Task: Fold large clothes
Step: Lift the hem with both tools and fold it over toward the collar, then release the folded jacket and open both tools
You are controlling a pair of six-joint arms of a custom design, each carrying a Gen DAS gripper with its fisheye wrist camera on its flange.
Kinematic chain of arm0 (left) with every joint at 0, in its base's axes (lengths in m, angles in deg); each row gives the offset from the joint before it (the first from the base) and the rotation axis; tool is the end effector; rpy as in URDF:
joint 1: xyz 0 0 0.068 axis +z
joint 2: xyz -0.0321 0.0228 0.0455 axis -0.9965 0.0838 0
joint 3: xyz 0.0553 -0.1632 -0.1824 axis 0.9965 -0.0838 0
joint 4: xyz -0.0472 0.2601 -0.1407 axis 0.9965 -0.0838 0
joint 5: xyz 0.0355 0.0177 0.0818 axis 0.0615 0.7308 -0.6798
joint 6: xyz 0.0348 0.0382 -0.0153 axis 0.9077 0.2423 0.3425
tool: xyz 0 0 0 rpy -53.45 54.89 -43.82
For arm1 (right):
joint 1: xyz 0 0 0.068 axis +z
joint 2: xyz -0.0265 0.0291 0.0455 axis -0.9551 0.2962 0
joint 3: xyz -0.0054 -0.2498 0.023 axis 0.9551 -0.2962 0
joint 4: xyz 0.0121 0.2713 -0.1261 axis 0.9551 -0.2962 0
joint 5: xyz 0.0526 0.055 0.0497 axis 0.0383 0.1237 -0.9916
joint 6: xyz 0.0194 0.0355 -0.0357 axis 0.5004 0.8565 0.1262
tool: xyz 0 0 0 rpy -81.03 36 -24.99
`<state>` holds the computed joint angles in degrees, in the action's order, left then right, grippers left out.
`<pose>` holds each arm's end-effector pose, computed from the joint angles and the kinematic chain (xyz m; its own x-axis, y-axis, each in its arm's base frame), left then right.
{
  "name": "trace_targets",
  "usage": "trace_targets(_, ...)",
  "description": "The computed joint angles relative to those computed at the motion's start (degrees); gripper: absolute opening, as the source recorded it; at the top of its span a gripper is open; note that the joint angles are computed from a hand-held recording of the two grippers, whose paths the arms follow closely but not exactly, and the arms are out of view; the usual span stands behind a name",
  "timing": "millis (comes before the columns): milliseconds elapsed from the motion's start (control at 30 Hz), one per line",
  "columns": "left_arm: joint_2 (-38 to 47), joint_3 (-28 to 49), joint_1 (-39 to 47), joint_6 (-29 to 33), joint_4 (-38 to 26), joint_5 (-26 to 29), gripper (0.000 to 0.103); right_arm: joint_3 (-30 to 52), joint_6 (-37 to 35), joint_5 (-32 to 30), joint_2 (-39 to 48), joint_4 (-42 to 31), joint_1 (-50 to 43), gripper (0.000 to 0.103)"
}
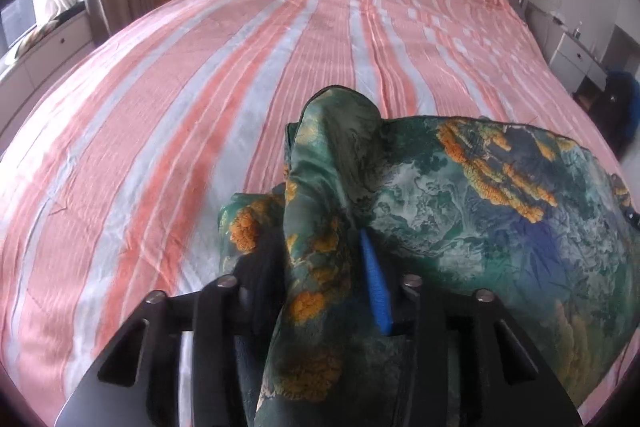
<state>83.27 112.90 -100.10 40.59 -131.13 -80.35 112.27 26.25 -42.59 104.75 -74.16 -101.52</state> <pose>0.1717 -0.0341 0.1653 -0.6988 -0.3425 -0.6280 -0.3643 0.9259 -0.0996 0.3889 -0.1934 0.1591 -0.7534 -0.0687 -0.6540 -0.1948 0.9732 0.1222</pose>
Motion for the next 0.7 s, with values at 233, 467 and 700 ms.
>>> trace_targets(233, -12.1, 5.7, -24.6, -15.4, -22.3, -17.5, 0.099, -16.5, -1.9, -11.6, -24.7, -2.4, -7.2, 0.076)
trace_targets(467, 9.2, 11.1, -51.9, -44.5, -34.2, -23.1, 0.099, -34.1, -18.8, -9.3, -34.6, -8.4, -12.3, 0.086)
trace_targets(700, 28.7, 26.6, -53.3, -33.5, -25.0, -26.0, 0.099, -36.1, -42.8, -18.7, -38.9, -28.1, -32.6, 0.086)
